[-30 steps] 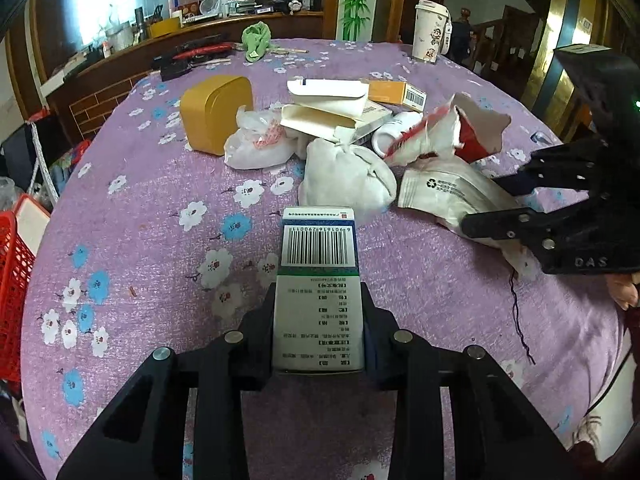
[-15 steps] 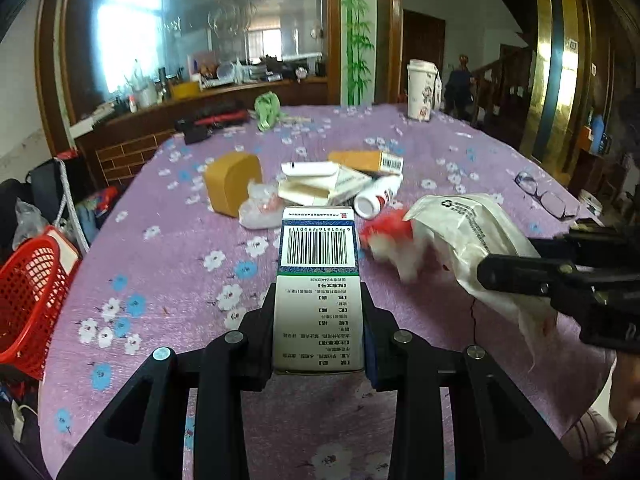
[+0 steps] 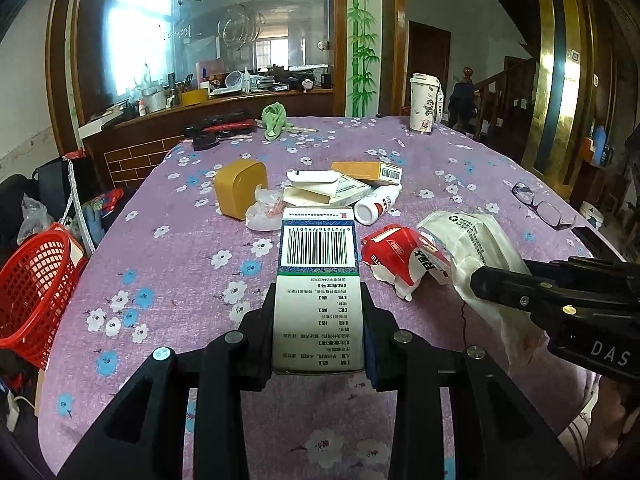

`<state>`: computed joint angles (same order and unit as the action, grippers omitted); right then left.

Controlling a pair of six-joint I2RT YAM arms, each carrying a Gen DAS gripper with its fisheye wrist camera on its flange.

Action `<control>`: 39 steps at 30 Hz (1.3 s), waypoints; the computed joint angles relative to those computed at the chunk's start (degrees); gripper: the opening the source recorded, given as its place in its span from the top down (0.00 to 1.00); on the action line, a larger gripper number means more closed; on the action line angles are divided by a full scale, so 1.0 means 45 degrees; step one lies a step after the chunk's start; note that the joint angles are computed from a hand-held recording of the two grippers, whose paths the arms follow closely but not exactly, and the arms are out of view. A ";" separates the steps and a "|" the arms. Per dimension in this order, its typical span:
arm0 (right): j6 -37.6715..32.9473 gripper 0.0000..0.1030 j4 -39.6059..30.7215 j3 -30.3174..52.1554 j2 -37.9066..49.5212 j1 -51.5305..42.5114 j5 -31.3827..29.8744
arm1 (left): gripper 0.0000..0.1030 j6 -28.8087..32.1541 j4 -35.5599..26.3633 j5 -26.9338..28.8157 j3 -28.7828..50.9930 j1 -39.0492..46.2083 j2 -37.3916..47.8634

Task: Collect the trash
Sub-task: 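Lift the white plastic bag with the right tool while the left tool holds the box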

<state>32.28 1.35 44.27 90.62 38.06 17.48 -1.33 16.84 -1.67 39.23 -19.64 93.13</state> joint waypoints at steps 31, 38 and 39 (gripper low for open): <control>0.0257 0.73 -0.0140 -0.0777 -0.1390 -0.0112 0.0344 | 0.68 -0.0047 -0.0246 0.0105 0.0486 -0.0218 0.0381; 0.0213 0.73 -0.0095 -0.0704 -0.1367 -0.0040 0.0317 | 0.68 -0.0093 -0.0172 0.0086 0.0477 -0.0205 0.0462; 0.0213 0.73 -0.0088 -0.0721 -0.1385 -0.0035 0.0325 | 0.68 -0.0090 -0.0162 0.0076 0.0477 -0.0202 0.0465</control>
<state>33.24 0.96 41.02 84.38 37.90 18.94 -1.74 16.11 -1.33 41.37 -20.54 95.22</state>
